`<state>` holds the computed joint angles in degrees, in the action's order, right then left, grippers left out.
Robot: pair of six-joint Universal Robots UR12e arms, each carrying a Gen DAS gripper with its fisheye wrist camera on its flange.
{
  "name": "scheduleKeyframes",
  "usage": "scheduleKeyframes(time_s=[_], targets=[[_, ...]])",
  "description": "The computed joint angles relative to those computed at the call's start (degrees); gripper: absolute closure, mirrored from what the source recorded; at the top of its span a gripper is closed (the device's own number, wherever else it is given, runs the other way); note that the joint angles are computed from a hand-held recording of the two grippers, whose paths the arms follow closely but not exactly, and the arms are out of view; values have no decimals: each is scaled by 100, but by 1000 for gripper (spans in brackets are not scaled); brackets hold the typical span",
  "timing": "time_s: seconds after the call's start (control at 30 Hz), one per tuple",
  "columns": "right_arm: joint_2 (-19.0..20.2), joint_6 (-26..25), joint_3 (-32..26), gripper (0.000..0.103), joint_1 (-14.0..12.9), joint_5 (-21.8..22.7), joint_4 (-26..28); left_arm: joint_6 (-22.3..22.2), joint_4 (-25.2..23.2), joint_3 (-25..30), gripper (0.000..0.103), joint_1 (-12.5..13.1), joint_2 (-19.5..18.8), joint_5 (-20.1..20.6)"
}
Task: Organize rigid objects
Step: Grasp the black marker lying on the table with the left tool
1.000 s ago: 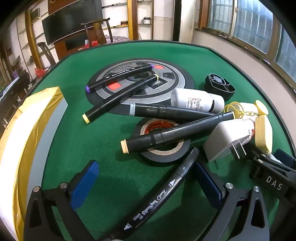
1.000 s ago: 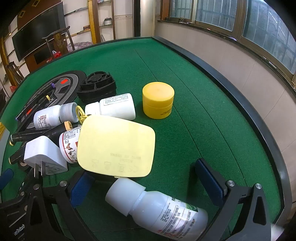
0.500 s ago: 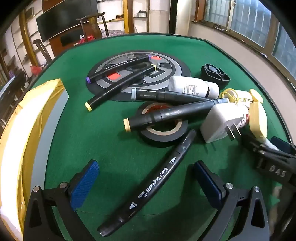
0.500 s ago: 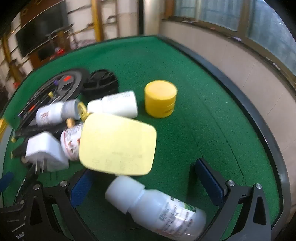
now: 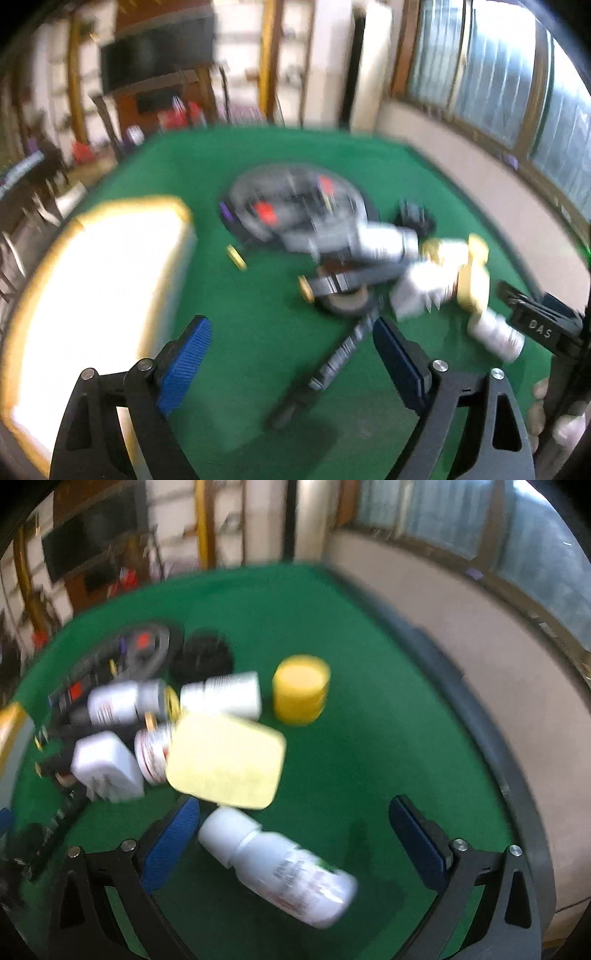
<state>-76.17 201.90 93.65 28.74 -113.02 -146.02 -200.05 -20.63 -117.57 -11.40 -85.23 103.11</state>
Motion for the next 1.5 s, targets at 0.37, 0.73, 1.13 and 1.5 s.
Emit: scheduleKeyframes(time_s=[0.37, 0.73, 1.13, 1.5], targets=[[187, 542, 88, 0, 84, -1560, -1061, 432, 612, 25, 0, -58, -4, 1237], [183, 145, 177, 0, 95, -1314, -1535, 1379, 290, 540, 0, -60, -405, 922], [171, 54, 172, 0, 18, -590, -1273, 1701, -374, 1281, 0, 212, -1244, 1089], [205, -3, 89, 0, -42, -340, -973, 2216, -1530, 1993, 30, 925, -1743, -943]])
